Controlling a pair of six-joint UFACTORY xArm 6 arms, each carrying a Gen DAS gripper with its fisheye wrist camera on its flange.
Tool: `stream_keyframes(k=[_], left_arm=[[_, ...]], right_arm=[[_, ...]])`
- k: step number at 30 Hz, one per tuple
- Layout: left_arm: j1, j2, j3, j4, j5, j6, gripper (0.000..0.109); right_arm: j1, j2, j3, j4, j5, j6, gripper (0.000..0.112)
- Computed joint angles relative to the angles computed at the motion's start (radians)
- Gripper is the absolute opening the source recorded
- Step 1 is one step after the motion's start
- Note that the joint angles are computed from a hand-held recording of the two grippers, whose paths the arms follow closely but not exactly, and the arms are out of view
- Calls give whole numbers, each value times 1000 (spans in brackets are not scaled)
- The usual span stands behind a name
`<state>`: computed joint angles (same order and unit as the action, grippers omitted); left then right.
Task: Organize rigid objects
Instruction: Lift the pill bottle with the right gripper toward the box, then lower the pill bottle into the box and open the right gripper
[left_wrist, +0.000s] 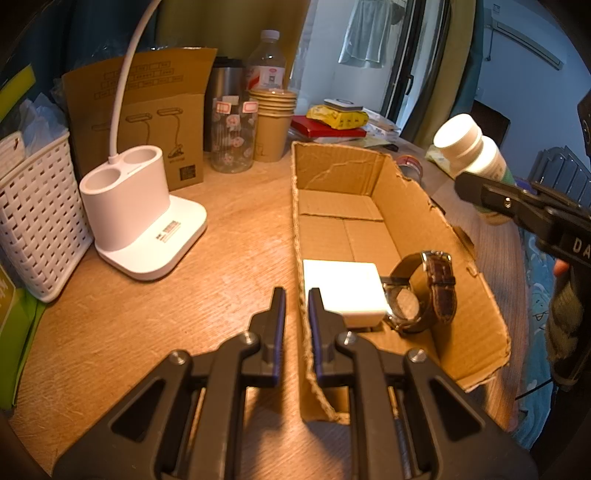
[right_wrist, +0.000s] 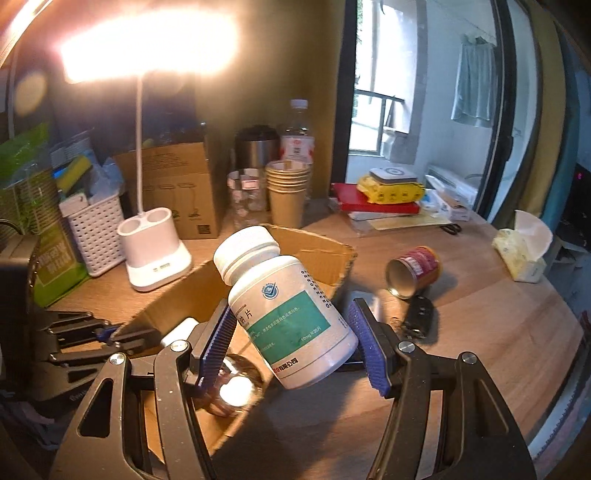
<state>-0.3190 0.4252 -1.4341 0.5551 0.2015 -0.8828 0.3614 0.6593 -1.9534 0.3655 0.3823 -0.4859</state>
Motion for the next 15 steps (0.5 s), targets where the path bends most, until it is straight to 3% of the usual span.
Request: stream_keyframes(k=[15], left_arm=[[-1, 0, 0, 3, 1, -3, 13]], right_arm=[[26, 133, -185, -42, 114, 45, 66]])
